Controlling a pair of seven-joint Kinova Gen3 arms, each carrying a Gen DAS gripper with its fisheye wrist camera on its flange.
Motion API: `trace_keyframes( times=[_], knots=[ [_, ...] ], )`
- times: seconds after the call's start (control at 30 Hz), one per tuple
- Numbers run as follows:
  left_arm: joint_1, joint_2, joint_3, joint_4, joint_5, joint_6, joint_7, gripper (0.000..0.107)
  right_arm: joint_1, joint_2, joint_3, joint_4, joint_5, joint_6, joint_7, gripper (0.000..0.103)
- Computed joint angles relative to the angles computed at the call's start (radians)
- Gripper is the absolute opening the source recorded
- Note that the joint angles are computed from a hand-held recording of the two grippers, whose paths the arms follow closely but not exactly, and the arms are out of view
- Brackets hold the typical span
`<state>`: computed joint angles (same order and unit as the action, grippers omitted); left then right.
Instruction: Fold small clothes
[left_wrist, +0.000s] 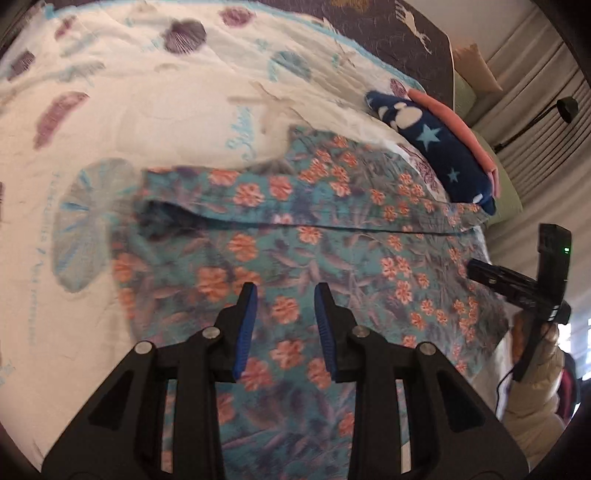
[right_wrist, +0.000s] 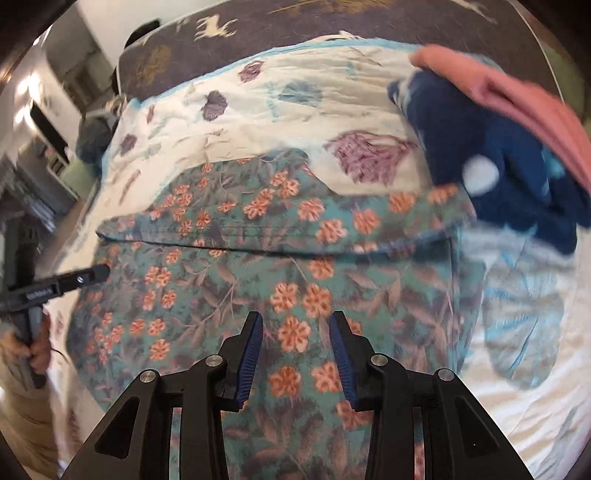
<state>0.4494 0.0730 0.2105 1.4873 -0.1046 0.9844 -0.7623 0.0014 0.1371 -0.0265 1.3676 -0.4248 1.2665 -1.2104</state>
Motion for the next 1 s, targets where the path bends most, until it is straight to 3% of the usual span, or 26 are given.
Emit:
trace_keyframes(
  times=[0.03,0.17,0.27,0.33,0.4,0.47,0.53,0.6,0.63,0.67,0.7,0.73,0.77,0.9,1.0],
  knots=[
    [0.025,-0.017,-0.007,0.008,-0.041,0.012,0.032,0.034,0.029,-0.016,0.011,0.023,-0.038,0.002,0.032,0.038],
    [-0.013,-0.171,0.083,0.156,-0.14,-0.028,0.195,0.062,0.124,-0.145,0.091,0.155,-0.171,0.005,0.161,0.039],
    [-0.041,-0.306,0.122,0.293,-0.092,-0.05,0.311,0.064,0.184,-0.2,0.178,0.231,-0.265,0.085,0.224,0.044],
    [-0.008,-0.366,0.082,0.377,-0.023,-0.09,0.354,0.064,0.233,-0.221,0.246,0.304,-0.315,0.158,0.24,0.047],
    [0.06,-0.416,0.01,0.459,0.058,-0.169,0.349,0.064,0.272,-0.225,0.288,0.358,-0.356,0.213,0.258,0.048],
    [0.078,-0.415,-0.019,0.495,0.124,-0.247,0.287,0.066,0.316,-0.194,0.329,0.406,-0.437,0.291,0.305,0.05],
    [0.03,-0.398,0.013,0.496,0.157,-0.294,0.214,0.075,0.35,-0.15,0.323,0.415,-0.505,0.336,0.331,0.054],
    [-0.034,-0.363,0.053,0.479,0.176,-0.329,0.193,0.075,0.358,-0.103,0.29,0.422,-0.572,0.332,0.32,0.061],
    [-0.046,-0.35,0.05,0.482,0.196,-0.362,0.174,0.069,0.351,-0.086,0.279,0.431,-0.602,0.306,0.289,0.062],
    [-0.04,-0.343,0.029,0.492,0.231,-0.402,0.139,0.036,0.357,-0.067,0.25,0.437,-0.635,0.282,0.257,0.062],
    [-0.024,-0.327,0.002,0.497,0.271,-0.443,0.121,0.011,0.366,-0.054,0.218,0.435,-0.656,0.264,0.231,0.06],
    [-0.02,-0.316,-0.007,0.5,0.294,-0.469,0.119,0.011,0.357,-0.056,0.199,0.433,-0.661,0.229,0.196,0.027],
    [-0.035,-0.321,0.003,0.501,0.301,-0.479,0.125,0.01,0.329,-0.055,0.191,0.418,-0.649,0.19,0.16,0.001],
    [-0.122,-0.381,0.129,0.441,0.216,-0.383,0.191,0.009,0.311,-0.129,0.174,0.391,-0.61,0.142,0.113,0.003],
    [-0.114,-0.439,0.154,0.408,0.204,-0.294,0.198,0.009,0.318,-0.184,0.211,0.369,-0.594,0.216,0.127,0.003]
  ],
)
